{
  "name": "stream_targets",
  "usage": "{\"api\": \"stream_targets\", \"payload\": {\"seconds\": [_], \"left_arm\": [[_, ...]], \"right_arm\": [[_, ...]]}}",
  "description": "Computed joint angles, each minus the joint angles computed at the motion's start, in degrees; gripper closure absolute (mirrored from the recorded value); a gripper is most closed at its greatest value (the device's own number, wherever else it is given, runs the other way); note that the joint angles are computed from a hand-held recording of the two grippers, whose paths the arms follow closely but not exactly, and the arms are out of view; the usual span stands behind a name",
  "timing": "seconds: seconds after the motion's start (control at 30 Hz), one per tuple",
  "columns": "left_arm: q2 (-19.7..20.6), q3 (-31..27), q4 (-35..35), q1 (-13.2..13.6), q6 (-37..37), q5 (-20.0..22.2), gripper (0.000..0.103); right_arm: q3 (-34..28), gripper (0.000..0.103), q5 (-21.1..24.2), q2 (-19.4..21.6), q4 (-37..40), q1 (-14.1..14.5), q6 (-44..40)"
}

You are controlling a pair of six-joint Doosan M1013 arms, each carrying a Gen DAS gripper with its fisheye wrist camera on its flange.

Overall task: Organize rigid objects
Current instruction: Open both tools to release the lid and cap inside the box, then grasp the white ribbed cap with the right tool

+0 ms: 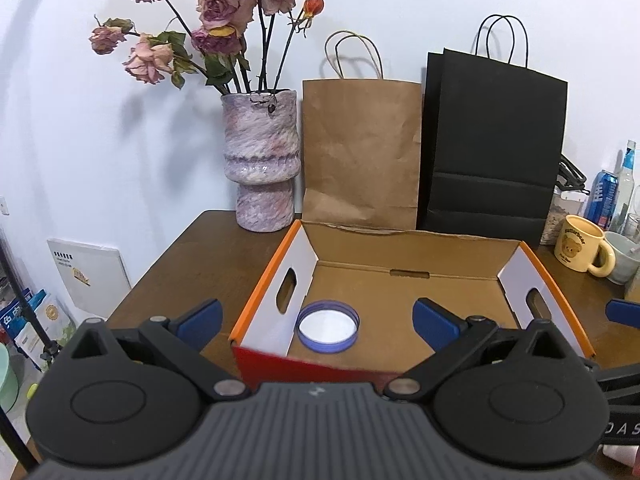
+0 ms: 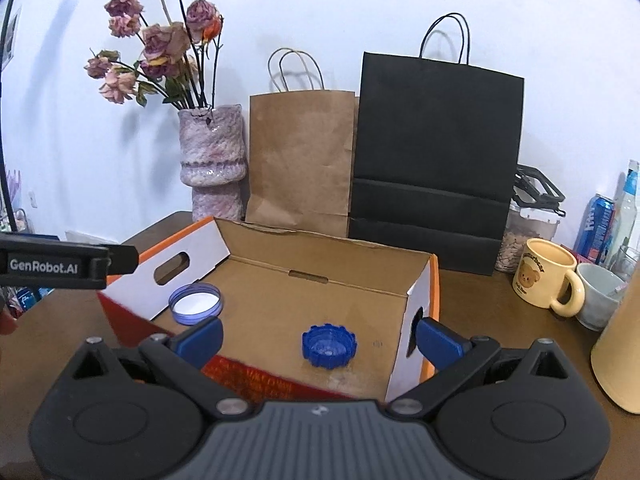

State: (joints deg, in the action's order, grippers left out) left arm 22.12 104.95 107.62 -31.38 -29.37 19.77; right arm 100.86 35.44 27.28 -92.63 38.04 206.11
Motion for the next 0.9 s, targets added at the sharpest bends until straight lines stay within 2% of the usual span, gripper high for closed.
{"api": "stream_targets", "payload": {"seconds": [0.33,0.9], "left_arm": [[-3.5,5.6,4.6,-1.3,-5.8,1.2,0.000],[-8.1,13.5,5.5,-3.4,-8.6,2.8,0.000]], "right_arm": [[4.1,0.000,2.1,-2.2,0.4,2.5,2.7],[10.1,0.000,5.3,-5.2,2.8,7.2,4.6]]}}
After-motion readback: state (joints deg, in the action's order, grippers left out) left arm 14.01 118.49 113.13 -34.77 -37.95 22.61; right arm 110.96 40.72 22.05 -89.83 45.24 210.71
